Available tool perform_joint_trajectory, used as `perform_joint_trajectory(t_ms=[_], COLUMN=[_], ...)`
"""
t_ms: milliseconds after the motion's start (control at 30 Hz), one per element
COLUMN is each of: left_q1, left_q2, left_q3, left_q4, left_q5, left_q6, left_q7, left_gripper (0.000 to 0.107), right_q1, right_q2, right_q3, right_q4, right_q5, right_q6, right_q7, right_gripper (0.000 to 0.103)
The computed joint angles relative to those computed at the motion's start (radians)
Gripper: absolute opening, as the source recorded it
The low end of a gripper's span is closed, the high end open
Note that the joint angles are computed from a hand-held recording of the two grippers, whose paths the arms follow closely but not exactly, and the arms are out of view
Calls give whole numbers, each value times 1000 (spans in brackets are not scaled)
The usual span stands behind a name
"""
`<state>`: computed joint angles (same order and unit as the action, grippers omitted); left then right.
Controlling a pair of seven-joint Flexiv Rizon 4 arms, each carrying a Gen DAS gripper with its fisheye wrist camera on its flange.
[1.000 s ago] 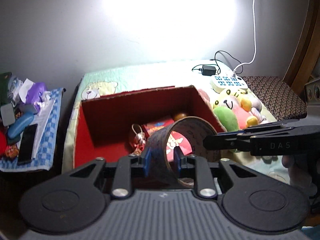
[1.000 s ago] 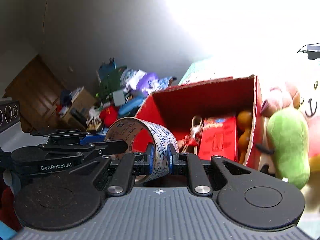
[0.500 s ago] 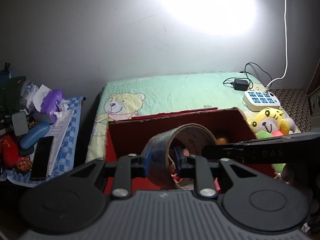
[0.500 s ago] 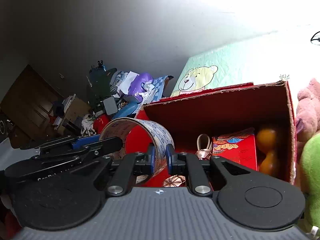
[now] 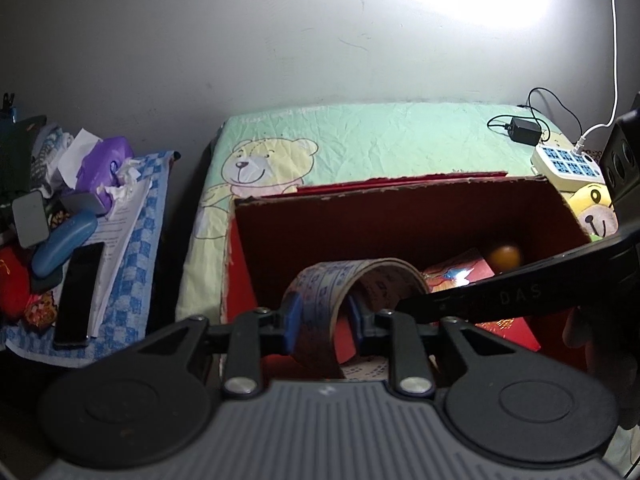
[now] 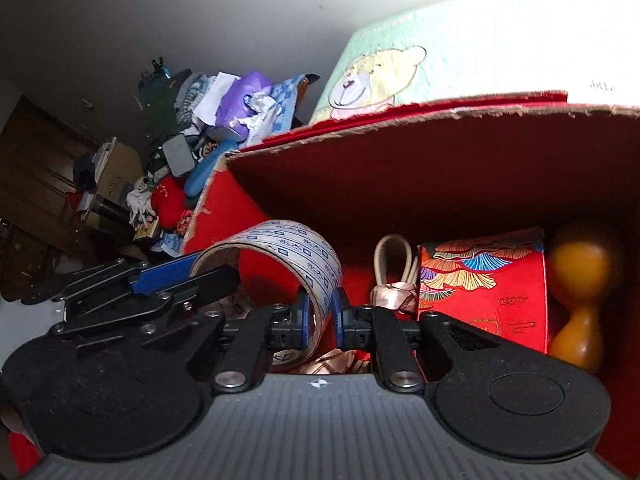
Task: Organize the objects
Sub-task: 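Carry the tape roll into the box and lower it beside the ribbon item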
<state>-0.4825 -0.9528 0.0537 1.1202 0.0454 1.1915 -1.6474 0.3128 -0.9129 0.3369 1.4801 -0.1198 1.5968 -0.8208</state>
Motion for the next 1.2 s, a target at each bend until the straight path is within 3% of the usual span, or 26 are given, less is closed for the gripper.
perform_joint_trajectory(t_ms=[67, 233, 400, 600, 733, 900, 1000, 1200], left_q1=[-6, 2, 0, -13, -17, -4, -7, 4], left_q2=[-18, -45, -63, -87, -94, -79, -68, -58], left_q3=[12, -2, 4, 24, 29, 10, 20, 5], left_q4=[-27, -65, -87, -126, -140, -114, -94, -66], left_q5=[4, 3, 11, 27, 45, 43, 47, 29], left_q6=[-31, -83, -96, -108, -117, -94, -65, -47], left_q7=[-3, 10, 0, -34, -40, -36, -51, -44], left_gripper=[24, 25, 25, 30, 32, 34, 42, 43], right_q1=[-8, 39, 82, 55, 84, 82, 85, 94], right_q2=[3, 29, 39, 22, 37, 40, 39, 38], right_q3=[10, -55, -116, -89, -134, -134, -140, -154], right_q4=[-1, 4, 13, 11, 34, 42, 42, 38], right_q5=[4, 10, 12, 49, 50, 26, 19, 1], right_q6=[-22, -83, -74, -38, -15, -6, -6, -14], right_q7=[2, 30, 63, 112, 158, 170, 182, 196], right_gripper=[15, 15, 15, 21, 21, 21, 21, 21])
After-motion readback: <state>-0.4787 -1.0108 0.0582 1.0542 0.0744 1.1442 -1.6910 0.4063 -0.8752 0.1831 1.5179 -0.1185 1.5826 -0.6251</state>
